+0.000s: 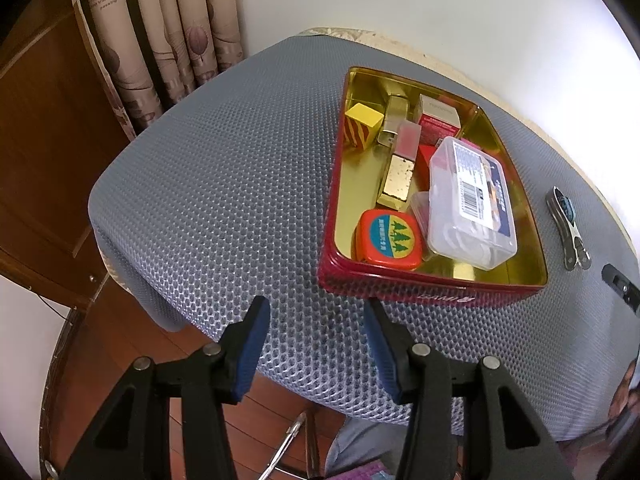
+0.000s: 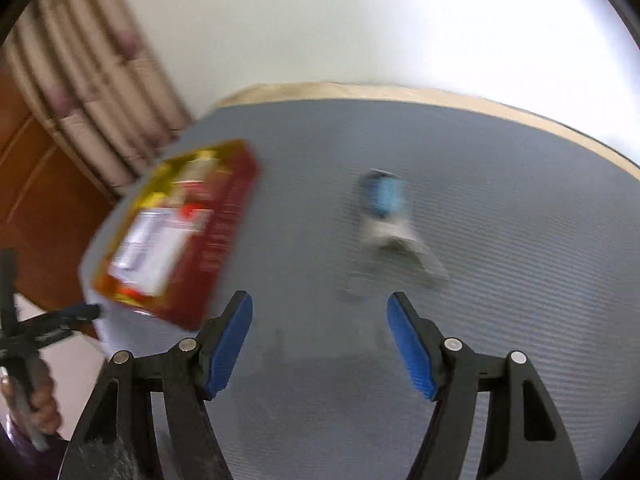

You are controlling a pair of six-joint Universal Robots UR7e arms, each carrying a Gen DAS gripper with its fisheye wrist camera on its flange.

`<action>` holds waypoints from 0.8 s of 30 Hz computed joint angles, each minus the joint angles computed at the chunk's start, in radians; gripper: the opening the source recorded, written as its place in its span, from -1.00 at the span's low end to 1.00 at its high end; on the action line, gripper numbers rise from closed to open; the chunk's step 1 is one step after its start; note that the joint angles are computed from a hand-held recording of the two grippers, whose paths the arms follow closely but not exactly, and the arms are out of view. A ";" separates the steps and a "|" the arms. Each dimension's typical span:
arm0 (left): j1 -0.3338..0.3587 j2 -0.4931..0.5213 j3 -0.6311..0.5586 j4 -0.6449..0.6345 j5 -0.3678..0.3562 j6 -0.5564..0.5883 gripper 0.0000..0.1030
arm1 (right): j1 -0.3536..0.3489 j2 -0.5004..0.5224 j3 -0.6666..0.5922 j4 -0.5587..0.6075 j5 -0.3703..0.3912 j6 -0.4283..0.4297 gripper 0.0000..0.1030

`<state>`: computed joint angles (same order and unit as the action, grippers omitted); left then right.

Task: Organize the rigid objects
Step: 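Move the right tool to the silver metal clip and grasp it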

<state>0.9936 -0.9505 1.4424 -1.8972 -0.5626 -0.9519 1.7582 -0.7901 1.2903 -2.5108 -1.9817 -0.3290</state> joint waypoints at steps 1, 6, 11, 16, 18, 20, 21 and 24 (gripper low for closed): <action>-0.001 0.004 -0.004 0.008 0.001 -0.002 -0.03 | -0.007 0.006 -0.019 0.007 -0.018 -0.004 0.32; 0.002 0.018 -0.023 0.053 0.003 -0.012 -0.03 | -0.012 0.067 -0.126 0.041 -0.080 -0.060 0.21; 0.012 0.021 -0.032 0.065 -0.009 -0.017 -0.03 | -0.011 0.119 -0.193 0.095 -0.147 -0.111 -0.10; 0.016 0.025 -0.034 0.058 -0.023 -0.006 -0.03 | -0.029 0.116 -0.225 0.141 -0.072 -0.072 -0.21; 0.015 0.028 -0.036 0.058 -0.022 0.001 -0.03 | -0.029 0.123 -0.248 0.151 -0.029 -0.070 -0.22; 0.015 0.033 -0.040 0.062 -0.025 0.010 -0.03 | -0.016 0.149 -0.279 0.151 -0.046 -0.103 -0.29; 0.016 0.035 -0.042 0.063 -0.029 0.013 -0.03 | -0.011 0.166 -0.303 0.168 -0.048 -0.115 -0.37; 0.018 0.039 -0.047 0.070 -0.036 0.017 -0.03 | 0.001 0.209 -0.354 0.169 -0.068 -0.145 -0.38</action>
